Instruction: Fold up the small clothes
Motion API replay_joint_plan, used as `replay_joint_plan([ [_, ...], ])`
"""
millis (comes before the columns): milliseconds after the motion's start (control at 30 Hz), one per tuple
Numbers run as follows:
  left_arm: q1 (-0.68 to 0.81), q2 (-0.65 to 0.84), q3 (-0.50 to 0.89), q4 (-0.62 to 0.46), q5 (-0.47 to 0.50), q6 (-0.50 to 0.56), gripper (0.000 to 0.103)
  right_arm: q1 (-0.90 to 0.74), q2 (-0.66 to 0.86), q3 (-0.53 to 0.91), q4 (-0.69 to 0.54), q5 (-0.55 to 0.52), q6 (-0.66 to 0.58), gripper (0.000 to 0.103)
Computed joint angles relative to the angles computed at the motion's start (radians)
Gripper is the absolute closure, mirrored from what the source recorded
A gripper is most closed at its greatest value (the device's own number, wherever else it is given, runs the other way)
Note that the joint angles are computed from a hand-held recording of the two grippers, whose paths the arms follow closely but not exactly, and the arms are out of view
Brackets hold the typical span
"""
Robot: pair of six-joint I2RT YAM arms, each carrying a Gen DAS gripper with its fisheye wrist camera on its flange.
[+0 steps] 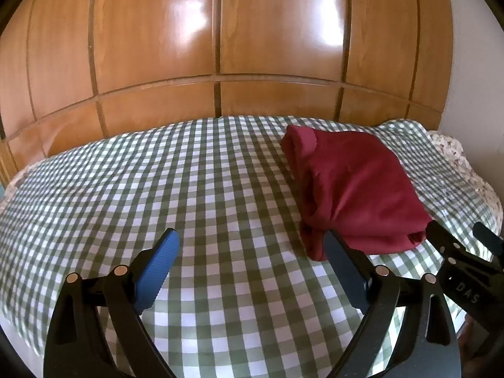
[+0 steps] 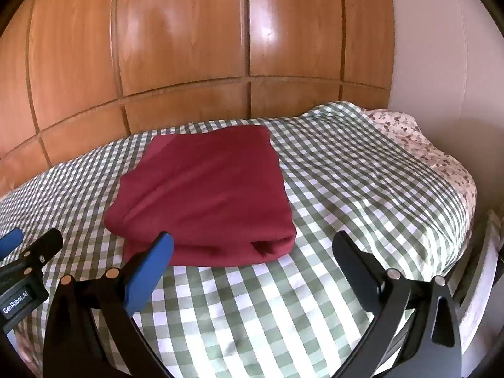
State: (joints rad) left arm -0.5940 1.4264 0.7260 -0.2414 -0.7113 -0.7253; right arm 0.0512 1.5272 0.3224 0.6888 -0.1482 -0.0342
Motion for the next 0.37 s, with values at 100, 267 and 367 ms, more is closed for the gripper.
replay_joint_plan([
  [100, 0.01, 0.014, 0.004, -0.004, 0.016, -0.013, 0.013, 0.006, 0.007, 0.0, 0.007, 0.004, -0.005, 0.002],
  [267, 0.049, 0.034, 0.011, -0.023, 0.065, -0.056, 0.013, -0.002, 0.007, 0.006, 0.003, -0.012, 0.007, 0.002],
  [367, 0.064, 0.042, 0.001, -0.016, 0.077, -0.07, 0.013, -0.014, 0.007, 0.013, -0.006, -0.022, 0.009, 0.002],
])
